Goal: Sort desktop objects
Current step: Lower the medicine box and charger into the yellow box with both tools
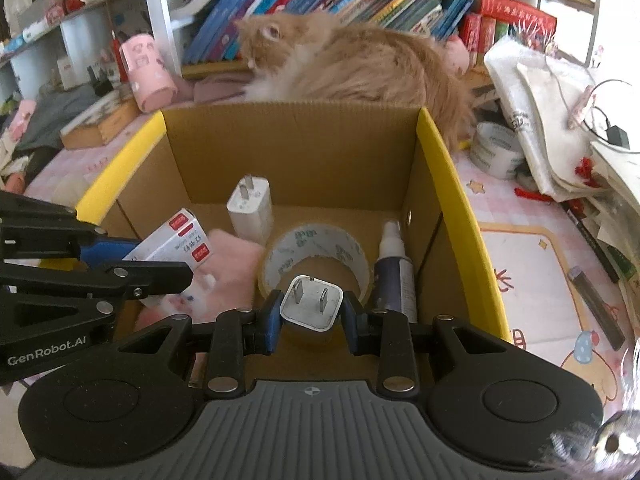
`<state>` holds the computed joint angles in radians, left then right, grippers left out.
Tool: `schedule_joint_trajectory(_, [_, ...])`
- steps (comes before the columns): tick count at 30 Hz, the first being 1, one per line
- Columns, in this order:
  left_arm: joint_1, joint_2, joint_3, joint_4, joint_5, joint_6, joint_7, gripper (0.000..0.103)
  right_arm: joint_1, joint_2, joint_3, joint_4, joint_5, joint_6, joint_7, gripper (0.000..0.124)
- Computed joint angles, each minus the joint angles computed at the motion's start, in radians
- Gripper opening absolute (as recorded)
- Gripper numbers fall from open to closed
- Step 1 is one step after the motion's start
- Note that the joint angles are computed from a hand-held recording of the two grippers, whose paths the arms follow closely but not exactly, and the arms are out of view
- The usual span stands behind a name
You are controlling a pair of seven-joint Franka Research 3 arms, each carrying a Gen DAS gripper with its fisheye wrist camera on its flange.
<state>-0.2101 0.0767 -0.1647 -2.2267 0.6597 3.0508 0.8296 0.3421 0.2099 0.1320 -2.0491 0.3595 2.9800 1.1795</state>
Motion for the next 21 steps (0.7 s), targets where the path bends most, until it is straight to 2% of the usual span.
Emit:
schedule_joint_trajectory(4, [0.007, 0.010, -0.013, 0.005, -0.057, -0.004, 0.055, 0.014, -0.003, 0.018, -0.003, 0.022, -0.002, -0.024, -0.005, 0.028])
schedule_joint_trajectory(13, [-0.012, 0.012, 0.009, 0.012, -0.002, -0.009, 0.006, 0.014, -0.007, 0.032, 0.000, 0.037, 0.004, -0.037, -0.012, 0.029])
schedule_joint_trajectory(18, [-0.013, 0.002, 0.023, 0.003, 0.065, 0.017, -0.079, 0.022, 0.001, 0.027, -0.005, 0.023, -0.001, -0.004, -0.003, 0.029])
schedule_joint_trajectory(21, [-0.032, -0.005, 0.057, 0.015, 0.257, 0.026, -0.262, 0.032, -0.008, 0.014, 0.011, -0.001, 0.020, 0.041, -0.017, 0.031])
